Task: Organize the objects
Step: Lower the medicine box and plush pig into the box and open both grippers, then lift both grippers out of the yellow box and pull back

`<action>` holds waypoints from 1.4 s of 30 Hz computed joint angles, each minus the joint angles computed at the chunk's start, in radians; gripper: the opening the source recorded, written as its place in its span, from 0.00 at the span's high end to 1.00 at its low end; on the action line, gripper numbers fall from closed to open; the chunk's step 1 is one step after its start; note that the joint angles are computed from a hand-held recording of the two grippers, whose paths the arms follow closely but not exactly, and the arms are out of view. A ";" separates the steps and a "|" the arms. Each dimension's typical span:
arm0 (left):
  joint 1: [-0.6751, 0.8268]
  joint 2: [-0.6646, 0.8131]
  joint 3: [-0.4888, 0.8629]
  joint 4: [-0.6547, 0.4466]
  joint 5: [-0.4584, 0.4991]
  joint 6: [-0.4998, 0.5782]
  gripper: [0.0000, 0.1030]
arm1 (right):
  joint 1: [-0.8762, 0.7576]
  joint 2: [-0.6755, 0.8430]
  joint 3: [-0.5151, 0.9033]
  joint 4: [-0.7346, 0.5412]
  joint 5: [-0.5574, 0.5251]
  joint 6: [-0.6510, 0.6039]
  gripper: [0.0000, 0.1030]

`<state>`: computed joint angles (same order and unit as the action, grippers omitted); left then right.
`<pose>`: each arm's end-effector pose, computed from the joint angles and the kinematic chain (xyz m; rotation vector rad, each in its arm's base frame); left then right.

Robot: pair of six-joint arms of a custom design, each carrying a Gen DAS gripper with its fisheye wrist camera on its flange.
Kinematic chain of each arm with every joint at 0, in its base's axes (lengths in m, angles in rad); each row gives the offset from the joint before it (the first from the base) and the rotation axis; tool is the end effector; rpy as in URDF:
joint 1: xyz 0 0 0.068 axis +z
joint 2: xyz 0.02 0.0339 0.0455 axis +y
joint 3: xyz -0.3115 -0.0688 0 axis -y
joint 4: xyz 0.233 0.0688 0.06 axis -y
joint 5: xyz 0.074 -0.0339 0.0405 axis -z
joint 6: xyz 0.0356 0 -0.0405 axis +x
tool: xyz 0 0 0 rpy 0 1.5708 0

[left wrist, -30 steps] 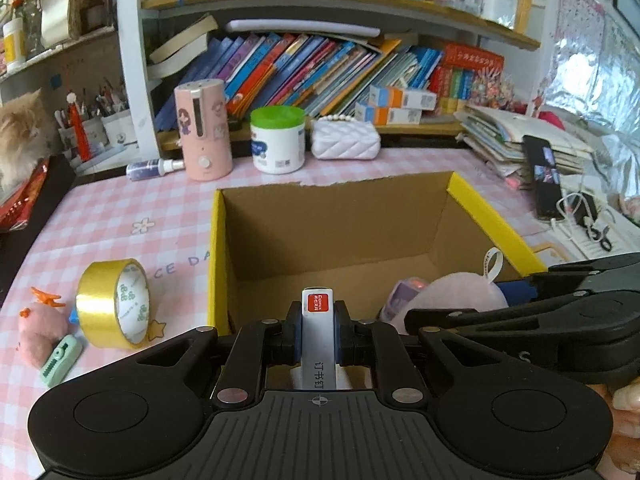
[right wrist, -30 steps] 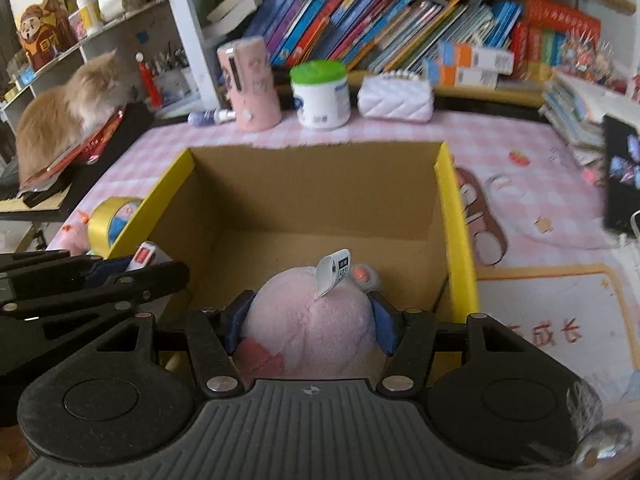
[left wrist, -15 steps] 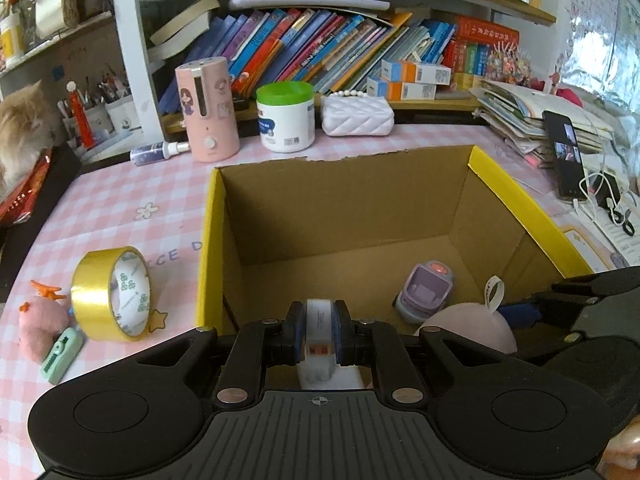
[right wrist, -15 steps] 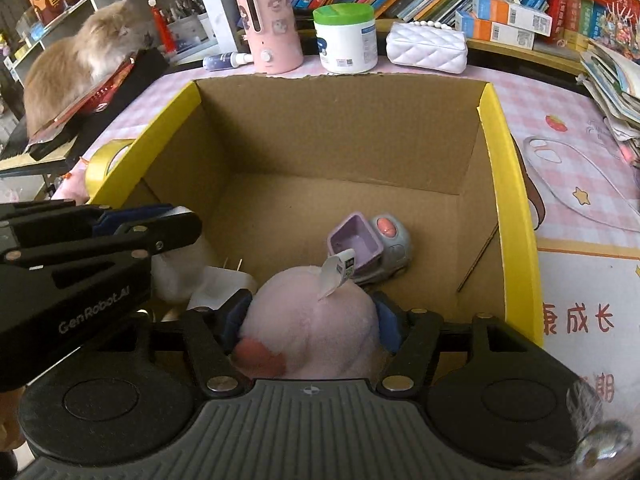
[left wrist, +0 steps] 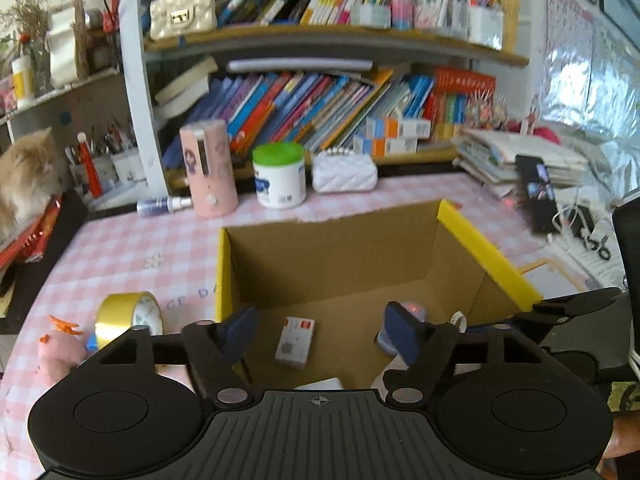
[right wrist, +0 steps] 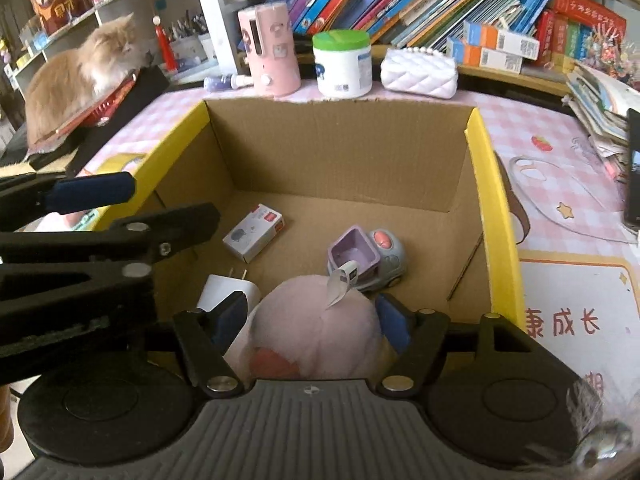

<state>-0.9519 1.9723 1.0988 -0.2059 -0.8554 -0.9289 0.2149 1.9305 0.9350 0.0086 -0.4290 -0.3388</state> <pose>0.2442 -0.2966 0.1743 -0.2238 2.1796 0.1440 0.3538 0.0924 0.1535 -0.8381 2.3527 0.4955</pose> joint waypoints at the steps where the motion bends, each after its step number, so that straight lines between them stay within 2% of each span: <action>1: -0.012 -0.010 -0.009 0.003 -0.020 -0.011 0.20 | 0.000 -0.015 -0.011 0.005 0.000 0.004 0.31; 4: -0.041 -0.040 -0.042 0.016 -0.055 -0.052 0.17 | 0.001 -0.084 -0.075 0.057 0.014 0.016 0.19; 7: -0.067 -0.063 -0.068 0.020 -0.080 -0.086 0.15 | 0.001 -0.152 -0.149 0.132 0.052 0.034 0.18; 10: -0.102 -0.069 -0.060 -0.042 -0.129 -0.134 0.10 | -0.004 -0.209 -0.209 0.178 0.089 0.059 0.18; 14: -0.152 -0.093 -0.087 -0.062 -0.184 -0.168 0.04 | 0.004 -0.311 -0.327 0.279 0.198 0.094 0.14; 19: -0.207 -0.114 -0.145 -0.125 -0.206 -0.291 0.04 | 0.015 -0.414 -0.458 0.381 0.306 0.132 0.12; 24: -0.282 -0.122 -0.192 -0.272 -0.171 -0.517 0.04 | 0.045 -0.470 -0.548 0.380 0.390 0.238 0.12; 28: -0.352 -0.130 -0.230 -0.366 -0.126 -0.670 0.04 | 0.102 -0.520 -0.604 0.327 0.436 0.316 0.12; 42: -0.524 -0.147 -0.294 -0.586 -0.012 -1.000 0.03 | 0.439 -0.685 -0.715 0.164 0.645 0.627 0.12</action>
<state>-1.4760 1.8254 0.8045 -0.7922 -0.8671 -1.9293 0.6539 1.2450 0.2204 0.1725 0.2160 0.2880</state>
